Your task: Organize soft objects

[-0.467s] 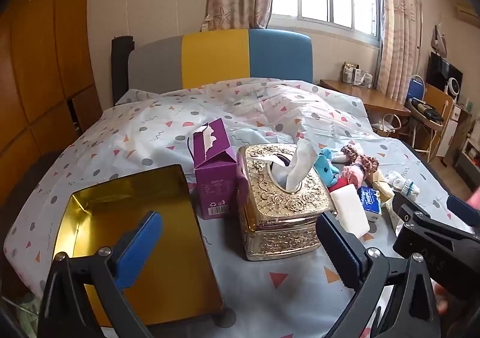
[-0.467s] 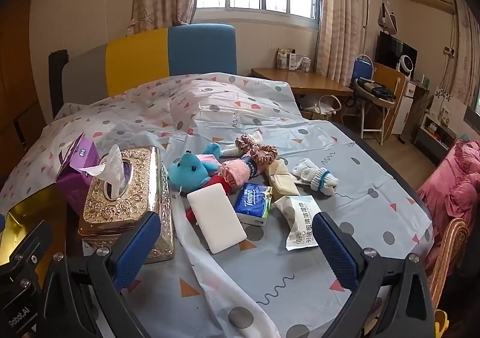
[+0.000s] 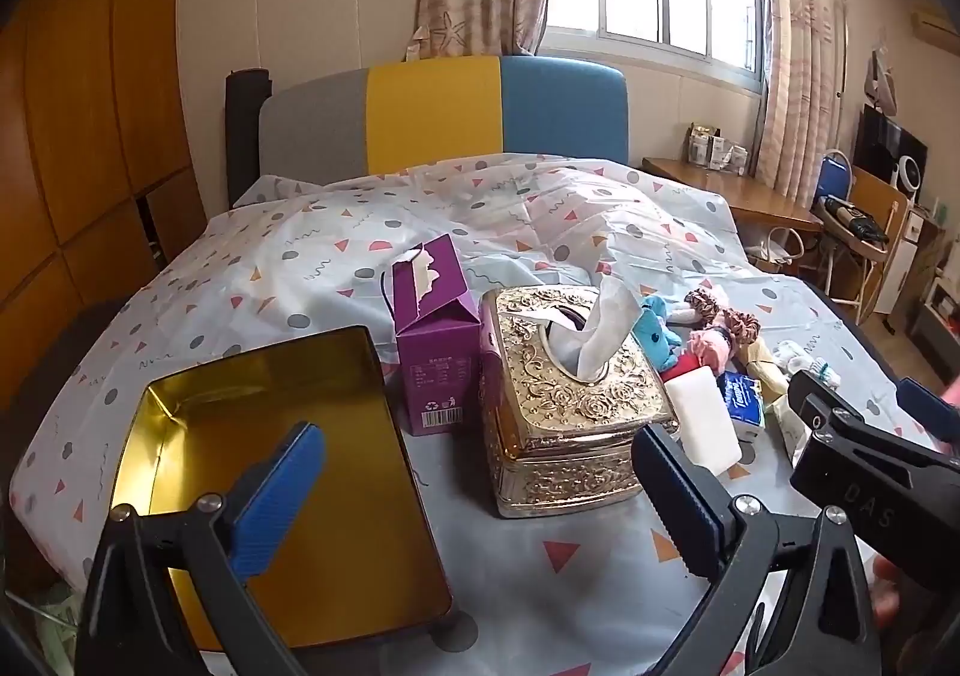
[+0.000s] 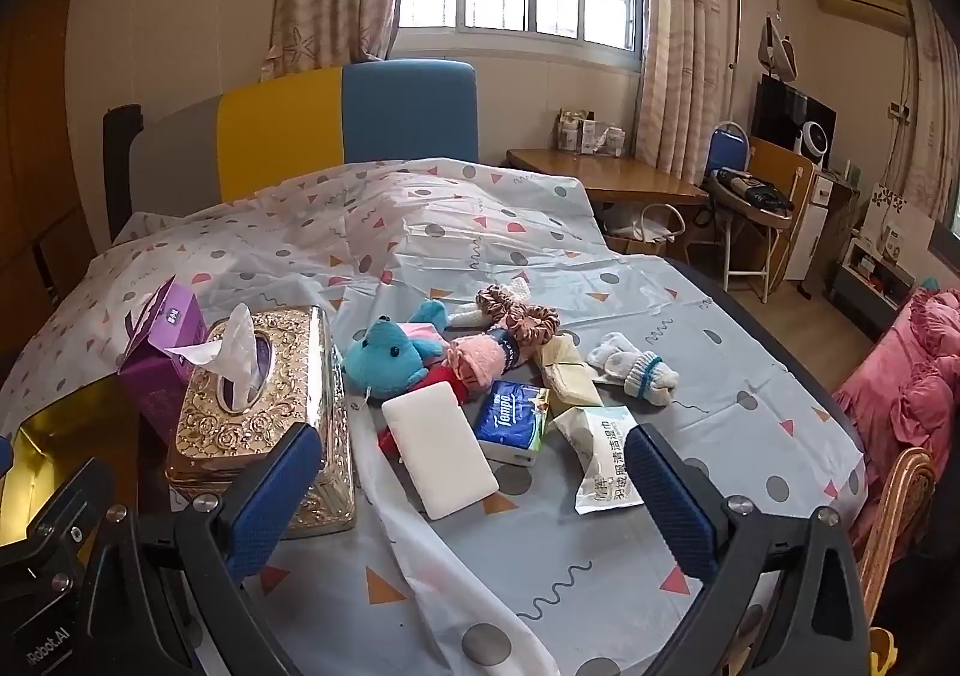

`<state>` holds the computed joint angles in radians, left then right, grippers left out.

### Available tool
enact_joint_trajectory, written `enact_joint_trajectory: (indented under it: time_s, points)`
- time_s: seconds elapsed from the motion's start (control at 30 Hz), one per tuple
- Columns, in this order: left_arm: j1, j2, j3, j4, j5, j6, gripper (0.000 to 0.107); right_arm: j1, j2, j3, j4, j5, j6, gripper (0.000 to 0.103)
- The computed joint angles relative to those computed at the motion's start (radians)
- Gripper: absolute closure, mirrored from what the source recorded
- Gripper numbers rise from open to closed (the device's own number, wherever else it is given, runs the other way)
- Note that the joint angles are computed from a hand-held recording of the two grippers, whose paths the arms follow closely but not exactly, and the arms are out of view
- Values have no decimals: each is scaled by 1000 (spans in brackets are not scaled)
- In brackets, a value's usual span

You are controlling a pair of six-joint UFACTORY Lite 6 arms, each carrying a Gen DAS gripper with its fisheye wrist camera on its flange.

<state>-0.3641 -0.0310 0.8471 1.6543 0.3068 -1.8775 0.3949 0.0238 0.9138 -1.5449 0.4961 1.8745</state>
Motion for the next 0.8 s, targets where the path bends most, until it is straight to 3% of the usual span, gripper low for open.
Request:
enact_joint_trajectory:
  time_s: [0.23,0.8]
  points:
    - [1,-1,-4,9,2,-10,4,17,12,28,99,20,-66,0]
    - [8,-13,-14,-5,1,-1,4,17,11,27,88,21,-56,0]
